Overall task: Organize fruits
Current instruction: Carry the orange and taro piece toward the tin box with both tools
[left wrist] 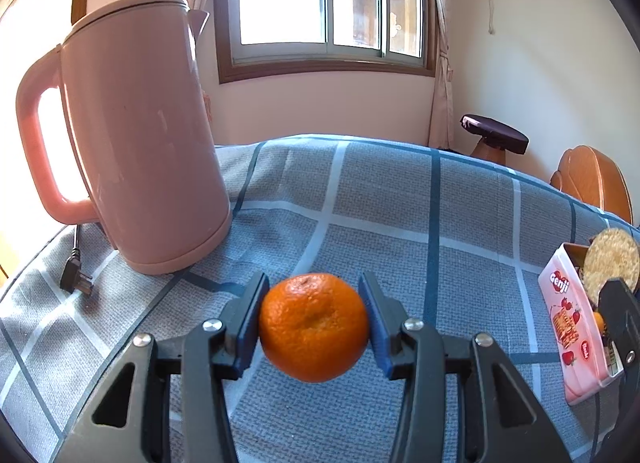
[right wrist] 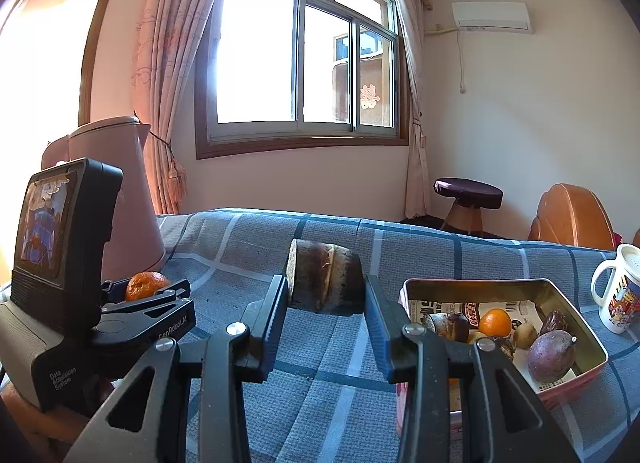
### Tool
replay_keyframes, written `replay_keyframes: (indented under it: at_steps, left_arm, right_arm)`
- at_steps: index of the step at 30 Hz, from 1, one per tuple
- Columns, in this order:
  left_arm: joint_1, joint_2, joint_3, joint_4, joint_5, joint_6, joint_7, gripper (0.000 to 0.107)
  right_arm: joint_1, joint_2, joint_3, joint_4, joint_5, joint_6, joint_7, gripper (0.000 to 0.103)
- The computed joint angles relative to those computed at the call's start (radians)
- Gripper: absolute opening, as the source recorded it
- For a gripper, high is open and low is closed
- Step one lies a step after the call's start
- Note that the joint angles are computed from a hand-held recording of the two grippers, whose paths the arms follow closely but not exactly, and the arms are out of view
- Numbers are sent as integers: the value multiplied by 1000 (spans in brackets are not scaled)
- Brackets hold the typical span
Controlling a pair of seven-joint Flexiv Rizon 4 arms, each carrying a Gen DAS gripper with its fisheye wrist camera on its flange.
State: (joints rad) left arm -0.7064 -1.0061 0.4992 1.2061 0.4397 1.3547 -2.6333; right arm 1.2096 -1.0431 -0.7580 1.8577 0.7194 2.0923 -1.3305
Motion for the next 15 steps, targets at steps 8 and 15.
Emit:
replay_keyframes:
  at_steps: [8, 15]
  left_arm:
    - [-32, 12, 16, 28, 10, 3, -34, 48]
    - [-58, 23, 28, 43, 29, -10, -67, 48]
  right_arm:
    - [7, 17, 15, 30, 20, 25, -31, 40]
    - [-6, 45, 52, 48, 52, 57, -92, 40]
